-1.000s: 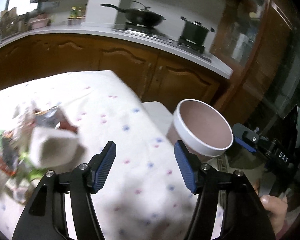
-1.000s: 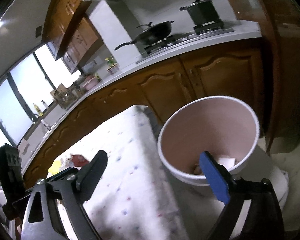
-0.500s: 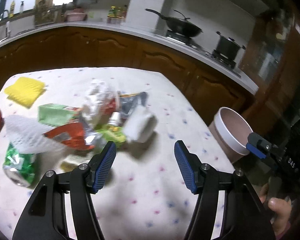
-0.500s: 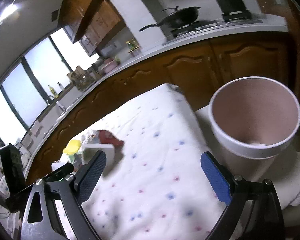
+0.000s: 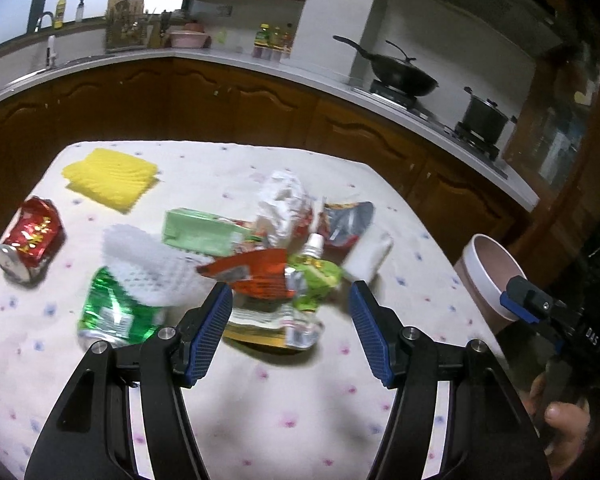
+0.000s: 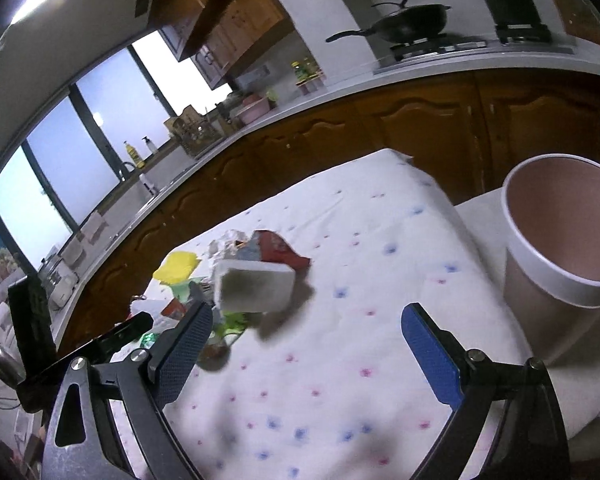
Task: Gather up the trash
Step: 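Move both open tools back over the trash on the table, then grasp the cartoon snack bag with the left tool while the right tool grasps the white tissue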
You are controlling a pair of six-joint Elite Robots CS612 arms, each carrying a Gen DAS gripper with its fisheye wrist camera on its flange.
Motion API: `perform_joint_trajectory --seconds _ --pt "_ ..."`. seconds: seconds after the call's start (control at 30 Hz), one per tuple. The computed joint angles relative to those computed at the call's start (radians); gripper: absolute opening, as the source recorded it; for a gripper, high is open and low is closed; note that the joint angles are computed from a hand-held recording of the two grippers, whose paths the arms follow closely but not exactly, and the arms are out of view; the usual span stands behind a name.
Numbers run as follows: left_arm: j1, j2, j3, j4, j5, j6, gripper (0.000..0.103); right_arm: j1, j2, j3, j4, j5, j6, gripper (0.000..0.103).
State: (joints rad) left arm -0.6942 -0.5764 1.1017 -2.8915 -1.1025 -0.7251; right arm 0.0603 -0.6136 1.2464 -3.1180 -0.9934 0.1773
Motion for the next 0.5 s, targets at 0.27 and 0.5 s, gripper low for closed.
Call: perform_joint_trajectory --seconds 0.27,0.5 --pt "0.012 -0.011 0.017 -0.003 0.023 0.023 0.061 0.033 0.017 -0.043 0.033 0.01 -0.037 0.096" --pt "0.03 0.0 -0.009 0.042 0.012 0.078 0.061 0.058 0.052 -0.119 0.067 0.006 -0.051 0.096"
